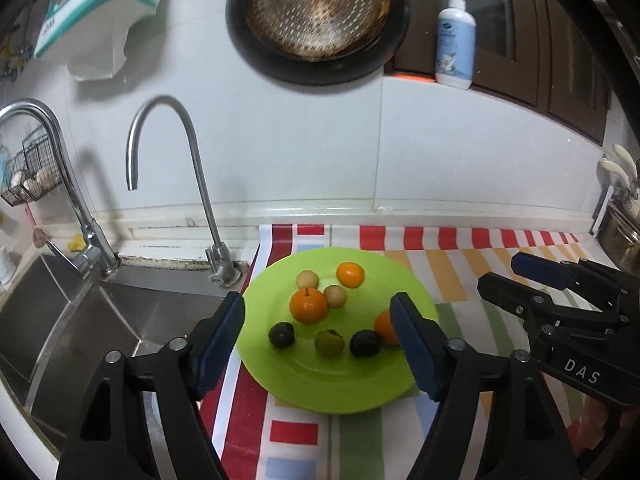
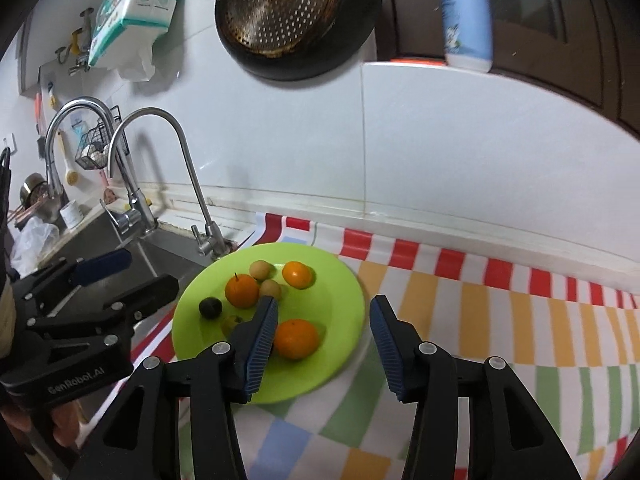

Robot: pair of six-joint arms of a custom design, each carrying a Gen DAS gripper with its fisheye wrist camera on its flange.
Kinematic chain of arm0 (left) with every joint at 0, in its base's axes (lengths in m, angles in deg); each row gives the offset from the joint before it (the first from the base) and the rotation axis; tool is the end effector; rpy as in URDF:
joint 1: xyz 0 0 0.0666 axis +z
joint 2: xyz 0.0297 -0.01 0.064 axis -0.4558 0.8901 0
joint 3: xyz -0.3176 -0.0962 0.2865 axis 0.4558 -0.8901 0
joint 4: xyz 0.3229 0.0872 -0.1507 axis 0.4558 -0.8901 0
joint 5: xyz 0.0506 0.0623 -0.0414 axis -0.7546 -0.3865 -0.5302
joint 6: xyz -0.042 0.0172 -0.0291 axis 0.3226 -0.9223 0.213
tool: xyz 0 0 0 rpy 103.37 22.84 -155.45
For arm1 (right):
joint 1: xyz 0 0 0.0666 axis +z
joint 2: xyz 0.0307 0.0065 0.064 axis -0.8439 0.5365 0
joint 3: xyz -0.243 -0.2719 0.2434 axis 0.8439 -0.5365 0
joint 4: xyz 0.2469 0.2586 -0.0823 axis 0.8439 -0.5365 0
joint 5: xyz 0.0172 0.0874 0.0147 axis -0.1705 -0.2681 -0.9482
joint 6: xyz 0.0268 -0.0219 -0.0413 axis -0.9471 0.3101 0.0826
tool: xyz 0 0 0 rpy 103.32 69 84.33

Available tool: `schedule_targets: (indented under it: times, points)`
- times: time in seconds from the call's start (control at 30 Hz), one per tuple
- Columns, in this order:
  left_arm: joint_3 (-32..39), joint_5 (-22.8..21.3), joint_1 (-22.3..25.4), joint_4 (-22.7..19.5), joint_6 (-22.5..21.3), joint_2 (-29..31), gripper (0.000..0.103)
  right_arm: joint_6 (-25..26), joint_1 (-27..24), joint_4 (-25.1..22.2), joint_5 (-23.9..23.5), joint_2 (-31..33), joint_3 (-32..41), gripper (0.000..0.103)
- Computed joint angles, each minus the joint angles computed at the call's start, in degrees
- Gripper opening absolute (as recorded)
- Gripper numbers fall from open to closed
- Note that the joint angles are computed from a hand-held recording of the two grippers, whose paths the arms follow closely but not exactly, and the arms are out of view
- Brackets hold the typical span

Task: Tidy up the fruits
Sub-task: 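Withdraw both open tools from the plate toward the lime and small orange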

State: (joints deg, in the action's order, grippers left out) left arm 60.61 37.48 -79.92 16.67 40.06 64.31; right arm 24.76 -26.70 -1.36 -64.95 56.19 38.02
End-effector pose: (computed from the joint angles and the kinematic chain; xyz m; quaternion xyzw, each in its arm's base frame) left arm 0.3358 -0.4071 0.3052 0.0461 0.8813 -0.0164 0.4701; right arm 0.3616 0.2083 0.3101 -0.0962 0.8912 0.0928 0.4334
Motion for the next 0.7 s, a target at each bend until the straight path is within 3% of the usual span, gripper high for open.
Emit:
schedule_targets:
  times: [0.1,0.3,0.37,0.7]
  points:
    - [0.1,-2.0,-1.7,-0.4,0.5,-0.5,0.082,-0.7,0.4,-0.5,0.9,-2.5,-1.7,0.058]
    - [0.2,-5.0,-4.7,-1.6,2.1,-1.3,0.091,-1.7,0.8,-1.4,3.4,-7.5,-4.7,0.063]
    - [0.1,-6.1,-5.8,-1.2,1.7,-1.5,0.094,-2.1,1.2,-1.4,4.7,-9.3,-5.9,0.069]
    - [1.2,-9.6,-10.4,0.8,-1.0,-1.1,0.103,-3.6,2.1,-4.4,10.3,-17.4,-10.4,0.076]
